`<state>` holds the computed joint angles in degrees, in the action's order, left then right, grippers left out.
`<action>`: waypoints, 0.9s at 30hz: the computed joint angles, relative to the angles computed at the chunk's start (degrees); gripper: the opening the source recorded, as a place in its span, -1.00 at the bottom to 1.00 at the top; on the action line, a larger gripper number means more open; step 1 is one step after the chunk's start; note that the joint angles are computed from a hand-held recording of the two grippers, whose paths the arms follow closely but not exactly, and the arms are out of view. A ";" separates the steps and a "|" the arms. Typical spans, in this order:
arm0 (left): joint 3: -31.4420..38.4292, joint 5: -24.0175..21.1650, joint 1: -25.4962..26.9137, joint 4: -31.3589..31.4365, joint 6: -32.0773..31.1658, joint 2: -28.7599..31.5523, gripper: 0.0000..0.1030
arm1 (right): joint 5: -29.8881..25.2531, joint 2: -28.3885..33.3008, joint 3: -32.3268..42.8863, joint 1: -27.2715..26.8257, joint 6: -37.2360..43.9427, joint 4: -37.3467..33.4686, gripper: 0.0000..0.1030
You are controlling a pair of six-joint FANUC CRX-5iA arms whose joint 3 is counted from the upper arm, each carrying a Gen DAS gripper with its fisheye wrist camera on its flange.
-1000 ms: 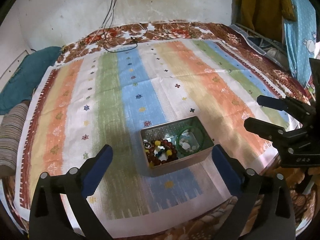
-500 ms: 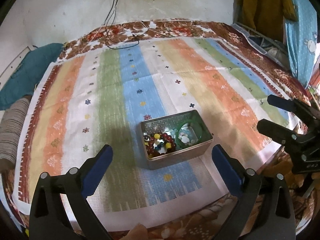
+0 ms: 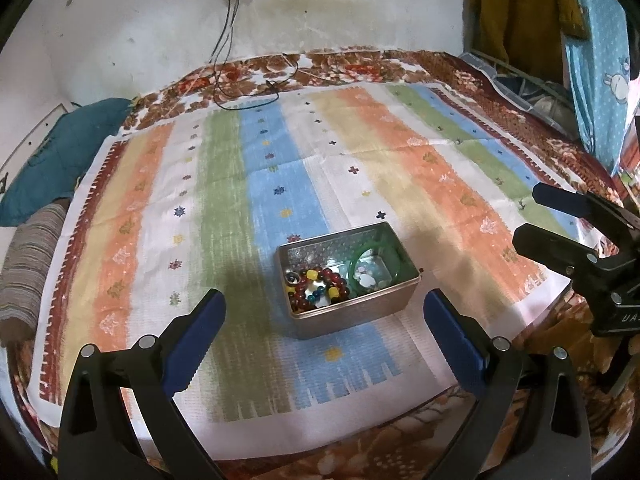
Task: Organize jewelry
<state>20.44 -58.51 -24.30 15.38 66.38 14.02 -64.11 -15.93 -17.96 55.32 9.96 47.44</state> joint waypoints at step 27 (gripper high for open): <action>-1.66 1.66 -0.02 0.94 0.16 -1.20 0.89 | -0.39 0.61 0.97 -0.43 2.75 -2.28 0.80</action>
<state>18.79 -56.85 -24.32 16.32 66.54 12.82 -64.50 -15.32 -16.99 54.90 12.71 45.16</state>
